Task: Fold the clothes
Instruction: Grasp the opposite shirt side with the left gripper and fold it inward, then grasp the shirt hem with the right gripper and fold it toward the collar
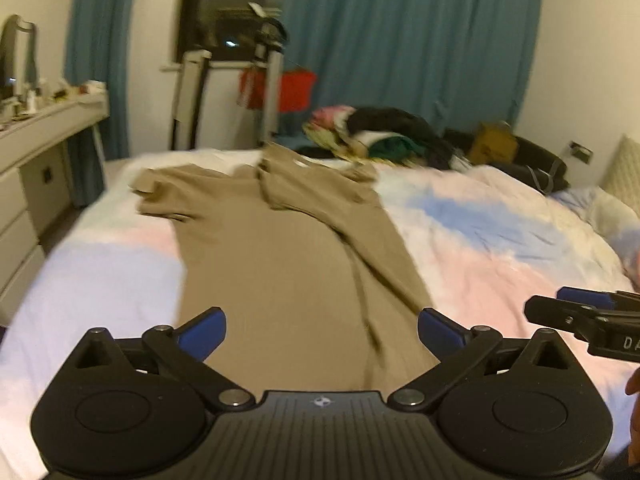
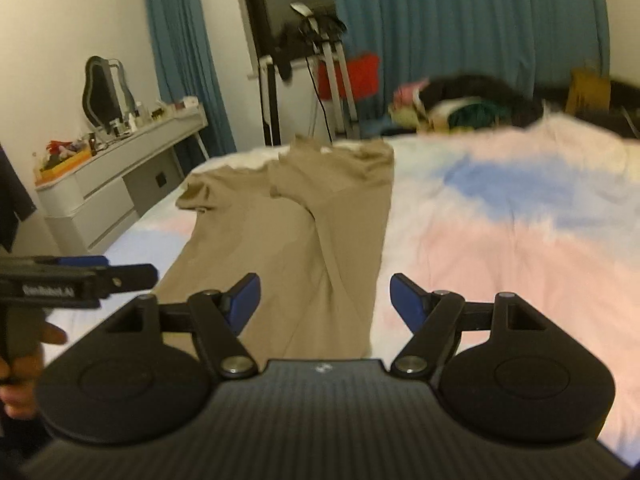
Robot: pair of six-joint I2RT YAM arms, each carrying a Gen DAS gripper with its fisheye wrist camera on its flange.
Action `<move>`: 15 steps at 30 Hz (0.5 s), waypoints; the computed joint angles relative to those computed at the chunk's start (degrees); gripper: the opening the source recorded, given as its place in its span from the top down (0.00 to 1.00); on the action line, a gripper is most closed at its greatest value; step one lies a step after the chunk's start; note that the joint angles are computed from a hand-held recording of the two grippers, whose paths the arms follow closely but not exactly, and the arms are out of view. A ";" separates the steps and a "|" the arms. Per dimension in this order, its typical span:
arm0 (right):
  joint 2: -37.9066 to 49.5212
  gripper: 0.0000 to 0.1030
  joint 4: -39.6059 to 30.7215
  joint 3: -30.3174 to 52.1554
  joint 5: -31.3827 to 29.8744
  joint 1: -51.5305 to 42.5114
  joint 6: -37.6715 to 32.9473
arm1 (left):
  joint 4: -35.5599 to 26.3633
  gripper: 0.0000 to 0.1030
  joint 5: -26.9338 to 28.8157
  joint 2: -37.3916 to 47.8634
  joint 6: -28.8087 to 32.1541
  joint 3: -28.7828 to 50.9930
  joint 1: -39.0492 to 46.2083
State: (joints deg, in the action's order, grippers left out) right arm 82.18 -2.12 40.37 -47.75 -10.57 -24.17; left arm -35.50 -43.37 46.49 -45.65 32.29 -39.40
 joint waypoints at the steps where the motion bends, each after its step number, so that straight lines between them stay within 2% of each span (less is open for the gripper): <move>1: 0.22 0.28 2.04 -0.30 1.32 1.86 1.50 | -0.81 0.00 0.06 -1.81 0.49 -0.41 0.52; 5: 6.34 0.29 5.39 6.06 7.49 12.18 8.58 | -6.12 0.00 -0.57 -10.19 2.32 -1.45 5.41; 11: 26.08 0.29 6.03 28.81 19.16 31.17 15.86 | -5.54 0.00 10.66 -23.95 17.48 -5.64 28.77; 15: 43.02 0.29 3.76 50.07 23.36 41.87 19.34 | -0.71 0.00 20.74 -25.20 26.70 -9.54 46.09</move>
State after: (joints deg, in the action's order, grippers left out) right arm 125.20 1.64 90.44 -24.40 31.30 -4.82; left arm -36.21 -22.63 21.29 -18.95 22.75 6.69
